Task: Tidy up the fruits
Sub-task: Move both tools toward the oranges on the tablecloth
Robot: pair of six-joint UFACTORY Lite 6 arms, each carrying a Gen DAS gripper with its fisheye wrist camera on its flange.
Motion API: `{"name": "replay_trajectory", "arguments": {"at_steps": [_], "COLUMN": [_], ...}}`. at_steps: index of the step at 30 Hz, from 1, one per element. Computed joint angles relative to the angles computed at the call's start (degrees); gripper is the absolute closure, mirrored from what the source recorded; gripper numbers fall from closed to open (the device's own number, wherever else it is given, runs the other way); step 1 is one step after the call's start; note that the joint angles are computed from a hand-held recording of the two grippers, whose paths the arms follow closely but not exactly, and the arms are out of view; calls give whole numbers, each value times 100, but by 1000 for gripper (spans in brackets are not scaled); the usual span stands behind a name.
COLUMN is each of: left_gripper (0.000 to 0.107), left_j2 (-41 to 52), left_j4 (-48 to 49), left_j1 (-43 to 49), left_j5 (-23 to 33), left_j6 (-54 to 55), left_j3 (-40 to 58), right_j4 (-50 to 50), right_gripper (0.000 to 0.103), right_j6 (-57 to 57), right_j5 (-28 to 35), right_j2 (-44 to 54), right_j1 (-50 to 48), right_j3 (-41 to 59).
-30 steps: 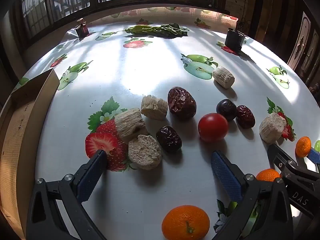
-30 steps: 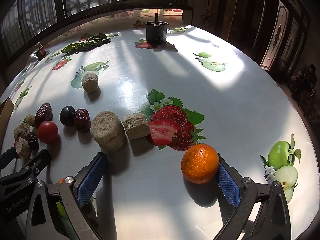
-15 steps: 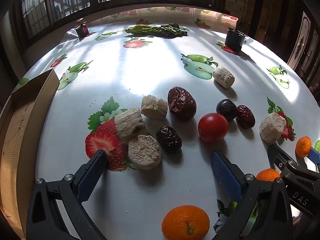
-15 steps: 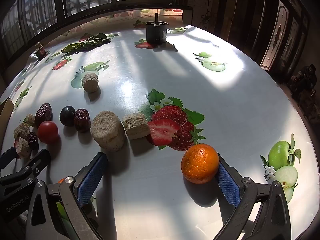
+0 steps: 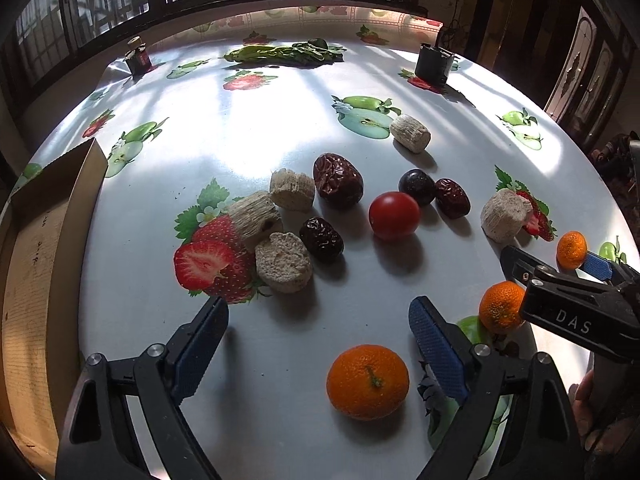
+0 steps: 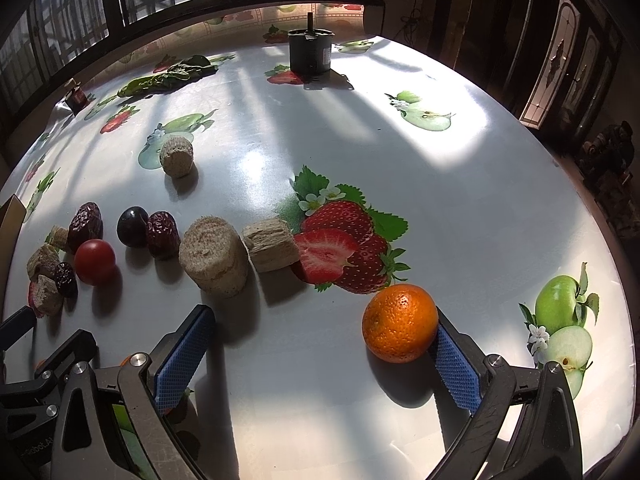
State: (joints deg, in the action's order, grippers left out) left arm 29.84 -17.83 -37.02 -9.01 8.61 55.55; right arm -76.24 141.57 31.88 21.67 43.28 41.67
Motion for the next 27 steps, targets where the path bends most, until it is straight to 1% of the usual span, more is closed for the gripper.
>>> {"name": "replay_trajectory", "arguments": {"at_steps": [2,4,6,8,11,14,15,19,21,24,27], "left_gripper": [16,15,15,15,15,15,15,15,15,15,15], "left_j2": [-591,-1188,-1659,-1963,-2302,-2499,-2576,-2820,-2919,-3000,-3069], "left_j4": [363,262,150,323,803,894,832,1182,1071,1398,1406], "left_j1": [44,52,105,236,483,599,608,690,671,719,749], "left_j5": [-294,-613,-782,-831,-727,-717,-717,-708,-737,-734,-800], "left_j6": [-359,-254,-66,-167,-589,-638,-556,-819,-688,-964,-935], "left_j3": [-618,-1208,-1613,-1860,-2077,-2208,-2261,-2439,-2503,-2549,-2611], "right_j4": [64,-77,-99,202,546,772,912,1333,1454,1560,1577], "right_gripper": [1,1,1,1,1,1,1,1,1,1,1], "right_j6": [-117,173,500,508,650,814,779,516,397,242,340], "right_j5": [-96,-188,-38,338,866,1329,1536,2341,2848,3671,4378], "right_j2": [-97,-323,-593,-766,-949,-914,-874,-741,-688,-527,-361], "right_j1": [-12,53,307,700,1311,1825,2002,2529,2773,3079,3337], "right_j3": [-63,-234,-388,-372,-273,-91,7,406,626,1013,1273]}}
